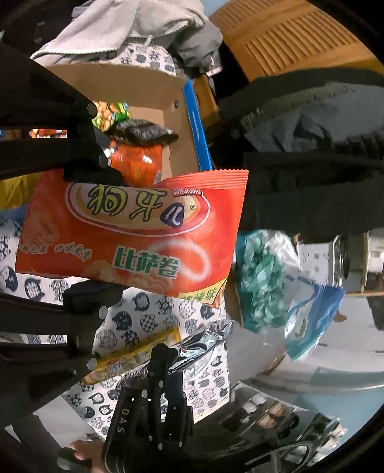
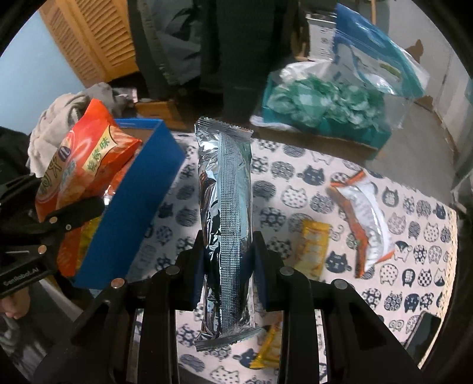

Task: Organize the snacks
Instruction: 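Carry the red-orange bag and silver bag with both tools over the box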

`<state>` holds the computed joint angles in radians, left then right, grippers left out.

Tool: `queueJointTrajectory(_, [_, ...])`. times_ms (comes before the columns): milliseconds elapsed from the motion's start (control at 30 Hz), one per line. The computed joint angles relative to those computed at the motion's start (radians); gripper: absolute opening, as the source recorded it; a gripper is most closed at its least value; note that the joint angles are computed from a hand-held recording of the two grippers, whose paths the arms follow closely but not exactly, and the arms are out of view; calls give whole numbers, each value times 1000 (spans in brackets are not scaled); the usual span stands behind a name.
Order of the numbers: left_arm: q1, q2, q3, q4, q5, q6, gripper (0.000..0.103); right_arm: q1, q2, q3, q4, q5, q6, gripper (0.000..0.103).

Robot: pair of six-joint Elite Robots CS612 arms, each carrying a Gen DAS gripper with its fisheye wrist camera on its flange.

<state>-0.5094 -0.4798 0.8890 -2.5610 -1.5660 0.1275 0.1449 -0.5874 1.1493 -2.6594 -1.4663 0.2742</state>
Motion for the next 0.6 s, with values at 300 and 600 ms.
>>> queueJointTrajectory(300, [39, -2, 1, -29, 40, -76, 49, 29, 49, -123, 62, 26, -31, 28])
queueJointTrajectory(600, [75, 22, -35, -4, 88, -162, 49, 57, 124, -286, 157, 67, -60, 28])
